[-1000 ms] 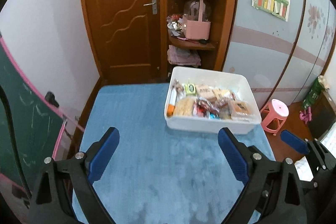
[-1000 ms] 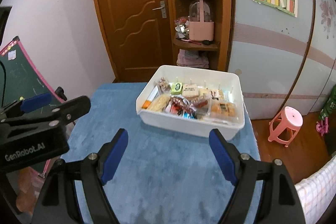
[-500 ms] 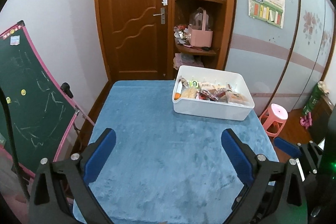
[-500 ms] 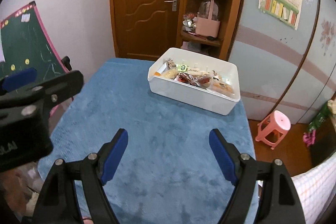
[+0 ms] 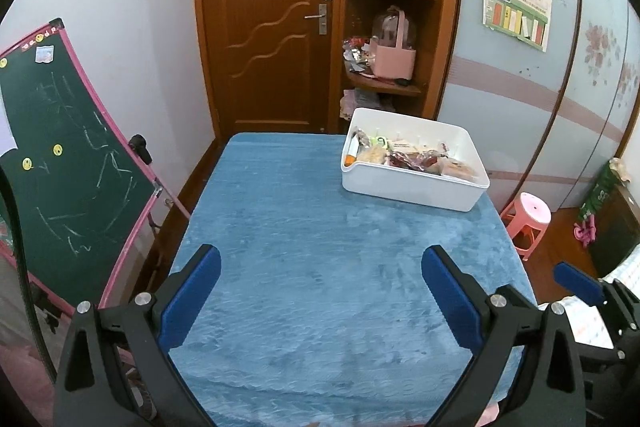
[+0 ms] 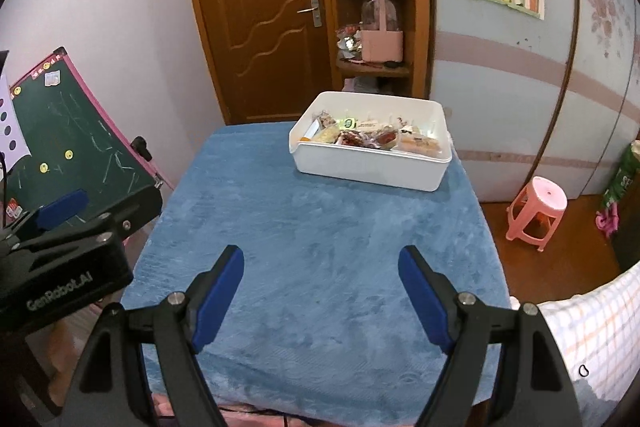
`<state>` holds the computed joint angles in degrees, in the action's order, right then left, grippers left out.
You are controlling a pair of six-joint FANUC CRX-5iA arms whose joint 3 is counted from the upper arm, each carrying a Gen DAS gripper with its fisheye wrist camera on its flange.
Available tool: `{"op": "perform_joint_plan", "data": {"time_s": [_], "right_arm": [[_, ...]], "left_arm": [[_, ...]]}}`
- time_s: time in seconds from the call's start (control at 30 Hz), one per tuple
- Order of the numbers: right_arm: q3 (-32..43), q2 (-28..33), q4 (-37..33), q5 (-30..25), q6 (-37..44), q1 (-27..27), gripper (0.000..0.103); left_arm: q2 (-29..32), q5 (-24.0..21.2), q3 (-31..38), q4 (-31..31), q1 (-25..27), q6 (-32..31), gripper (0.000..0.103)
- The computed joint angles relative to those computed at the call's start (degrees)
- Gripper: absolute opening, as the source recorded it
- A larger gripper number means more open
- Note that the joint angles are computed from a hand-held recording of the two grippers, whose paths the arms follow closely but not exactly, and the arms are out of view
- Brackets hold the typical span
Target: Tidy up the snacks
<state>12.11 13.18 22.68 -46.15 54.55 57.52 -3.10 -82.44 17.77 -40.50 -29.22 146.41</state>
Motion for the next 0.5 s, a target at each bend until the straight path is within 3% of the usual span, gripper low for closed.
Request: {"op": "perform_joint_plan", "data": {"time_s": [0.5], "right_arm": [[-4.54, -1.99, 6.99, 0.23, -7.6, 1.46, 0.081]], "left_arm": [[-1.41, 2.81, -2.19, 0.41, -1.17, -0.82, 0.101]]}}
